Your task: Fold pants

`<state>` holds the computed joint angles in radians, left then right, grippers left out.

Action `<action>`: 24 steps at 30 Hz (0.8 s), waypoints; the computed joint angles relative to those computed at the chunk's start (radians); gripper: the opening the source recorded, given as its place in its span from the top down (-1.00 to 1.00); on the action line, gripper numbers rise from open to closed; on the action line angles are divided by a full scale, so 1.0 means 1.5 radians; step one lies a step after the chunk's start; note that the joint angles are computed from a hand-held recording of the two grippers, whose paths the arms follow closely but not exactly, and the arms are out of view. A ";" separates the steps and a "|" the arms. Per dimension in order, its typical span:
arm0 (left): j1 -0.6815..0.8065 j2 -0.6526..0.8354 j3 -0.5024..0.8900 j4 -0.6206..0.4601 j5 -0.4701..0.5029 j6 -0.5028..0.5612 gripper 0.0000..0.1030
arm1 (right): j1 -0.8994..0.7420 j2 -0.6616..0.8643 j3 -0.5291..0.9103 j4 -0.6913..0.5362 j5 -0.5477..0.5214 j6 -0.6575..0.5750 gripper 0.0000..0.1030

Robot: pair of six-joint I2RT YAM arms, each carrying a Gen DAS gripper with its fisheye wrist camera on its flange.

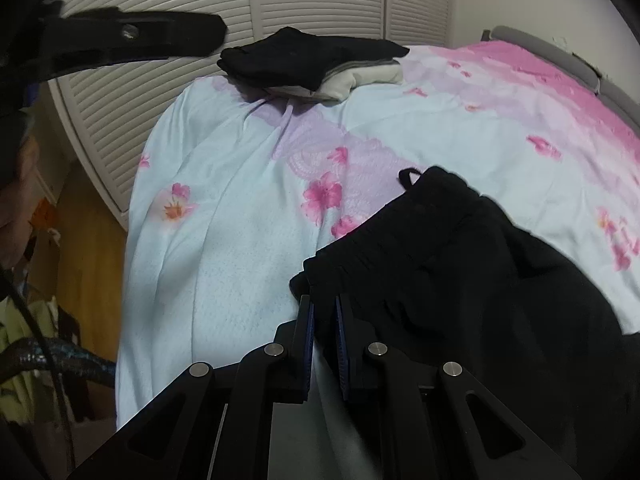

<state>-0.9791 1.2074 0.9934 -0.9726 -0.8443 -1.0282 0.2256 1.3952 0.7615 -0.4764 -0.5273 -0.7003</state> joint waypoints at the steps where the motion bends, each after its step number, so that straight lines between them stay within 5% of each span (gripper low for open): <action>1: 0.002 0.001 -0.001 0.003 0.002 0.000 -0.65 | 0.001 0.008 -0.003 0.007 -0.001 0.008 0.77; 5: -0.003 0.008 0.000 0.003 0.009 -0.008 -0.65 | 0.003 0.000 -0.035 0.047 -0.001 0.024 0.72; 12: -0.036 0.037 0.036 -0.035 -0.005 -0.037 -0.65 | -0.052 -0.119 -0.104 0.072 -0.031 0.055 0.14; 18: -0.068 0.079 0.088 -0.030 -0.020 -0.037 -0.65 | -0.335 -0.202 -0.075 -0.103 -0.169 -0.057 0.09; 24: -0.098 0.194 0.168 0.073 0.000 0.047 -0.65 | -0.672 -0.043 0.086 -0.259 -0.212 -0.207 0.08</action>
<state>-1.1254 1.4989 1.2460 -0.8638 -0.8449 -0.9571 -0.7828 1.3310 0.8904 -0.8654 -0.8452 -1.0108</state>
